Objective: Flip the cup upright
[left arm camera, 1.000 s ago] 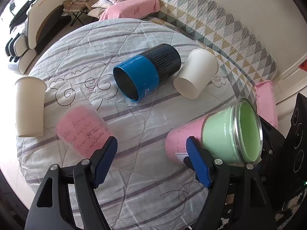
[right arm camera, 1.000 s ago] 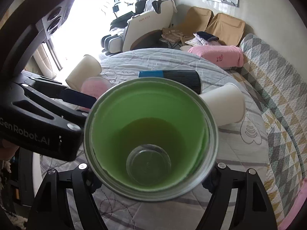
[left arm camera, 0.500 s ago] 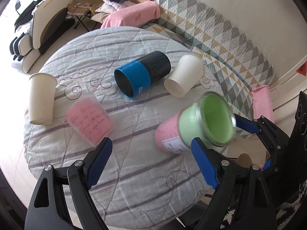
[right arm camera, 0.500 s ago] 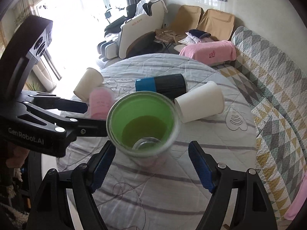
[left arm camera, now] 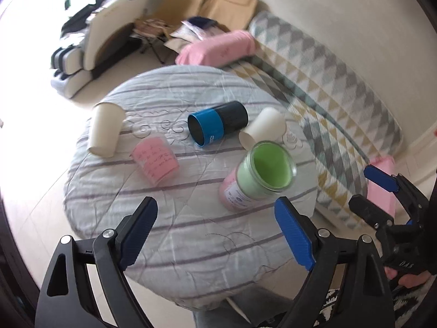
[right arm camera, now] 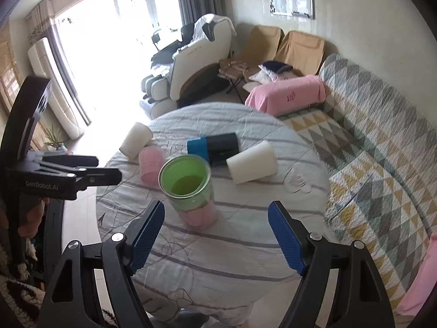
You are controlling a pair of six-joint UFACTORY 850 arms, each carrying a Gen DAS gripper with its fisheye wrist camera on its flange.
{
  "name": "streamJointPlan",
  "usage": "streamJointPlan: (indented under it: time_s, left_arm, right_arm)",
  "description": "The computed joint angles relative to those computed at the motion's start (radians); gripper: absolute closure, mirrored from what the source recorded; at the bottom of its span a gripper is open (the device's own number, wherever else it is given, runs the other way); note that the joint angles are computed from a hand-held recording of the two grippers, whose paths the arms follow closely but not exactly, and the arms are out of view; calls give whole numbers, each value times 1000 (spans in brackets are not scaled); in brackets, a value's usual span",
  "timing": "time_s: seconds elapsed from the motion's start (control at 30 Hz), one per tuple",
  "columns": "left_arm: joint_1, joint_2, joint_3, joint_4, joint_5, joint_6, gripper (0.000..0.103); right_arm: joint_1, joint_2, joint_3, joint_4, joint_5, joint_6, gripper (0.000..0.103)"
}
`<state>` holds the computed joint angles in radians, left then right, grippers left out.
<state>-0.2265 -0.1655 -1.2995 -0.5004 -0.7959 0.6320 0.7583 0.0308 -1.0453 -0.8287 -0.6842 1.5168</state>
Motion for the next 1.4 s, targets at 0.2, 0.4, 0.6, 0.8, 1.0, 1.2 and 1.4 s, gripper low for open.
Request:
streamJointPlan:
  time_s: [0.2,0.4,0.6,0.8,1.0,1.2,1.4]
  left_arm:
    - [-62,137,124,115,100,-236,8]
    - [-120,220,206,196,152,-395,8]
    - [-171,263,246,344,211,-484,7]
    - [-168,270,245,380,219,-499,7]
    - [-160,293,259,321,242,-431,7]
    - [-158,326,279,329,291,-438,7]
    - [-155,370,304,350,387,-472,6]
  right_arm:
    - [-29,83,39,86,18,-110,23]
    - [-30,124,62,108,24,-157,23]
    - [-9,135,66,94,-6,-133,23]
    - [1,140,71,89,-36,-102,23]
    - [20,145,66,43,-74,-53,23]
    - [29,158,74,16,-64,0,23]
    - [69,159,62,-72,-122,67,23]
